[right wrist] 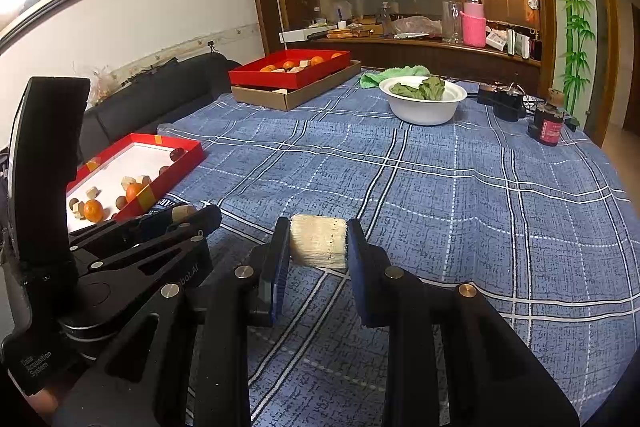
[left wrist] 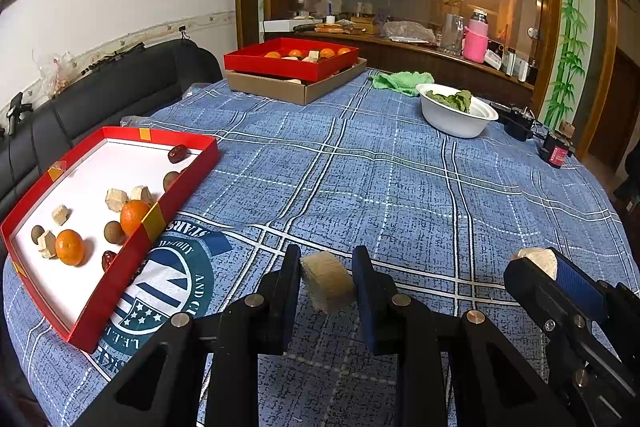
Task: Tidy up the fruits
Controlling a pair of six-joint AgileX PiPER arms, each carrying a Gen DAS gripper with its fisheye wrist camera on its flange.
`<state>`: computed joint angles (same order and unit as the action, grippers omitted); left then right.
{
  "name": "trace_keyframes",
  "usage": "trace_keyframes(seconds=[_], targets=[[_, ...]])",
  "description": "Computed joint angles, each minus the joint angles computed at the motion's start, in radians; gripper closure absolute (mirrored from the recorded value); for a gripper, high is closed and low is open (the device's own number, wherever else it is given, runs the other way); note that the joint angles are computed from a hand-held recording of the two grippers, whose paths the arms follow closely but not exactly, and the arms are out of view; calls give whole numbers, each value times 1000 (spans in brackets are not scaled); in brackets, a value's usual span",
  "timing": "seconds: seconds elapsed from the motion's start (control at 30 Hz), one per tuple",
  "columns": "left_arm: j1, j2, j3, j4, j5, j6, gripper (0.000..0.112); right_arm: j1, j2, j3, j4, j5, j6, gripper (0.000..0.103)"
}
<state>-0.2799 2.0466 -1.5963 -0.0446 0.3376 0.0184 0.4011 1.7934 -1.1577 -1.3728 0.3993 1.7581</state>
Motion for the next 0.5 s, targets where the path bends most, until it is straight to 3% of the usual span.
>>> trace_keyframes(seconds=[0.5], targets=[[1, -3, 2, -9, -2, 7, 87, 5, -4, 0, -14, 7, 13, 77]])
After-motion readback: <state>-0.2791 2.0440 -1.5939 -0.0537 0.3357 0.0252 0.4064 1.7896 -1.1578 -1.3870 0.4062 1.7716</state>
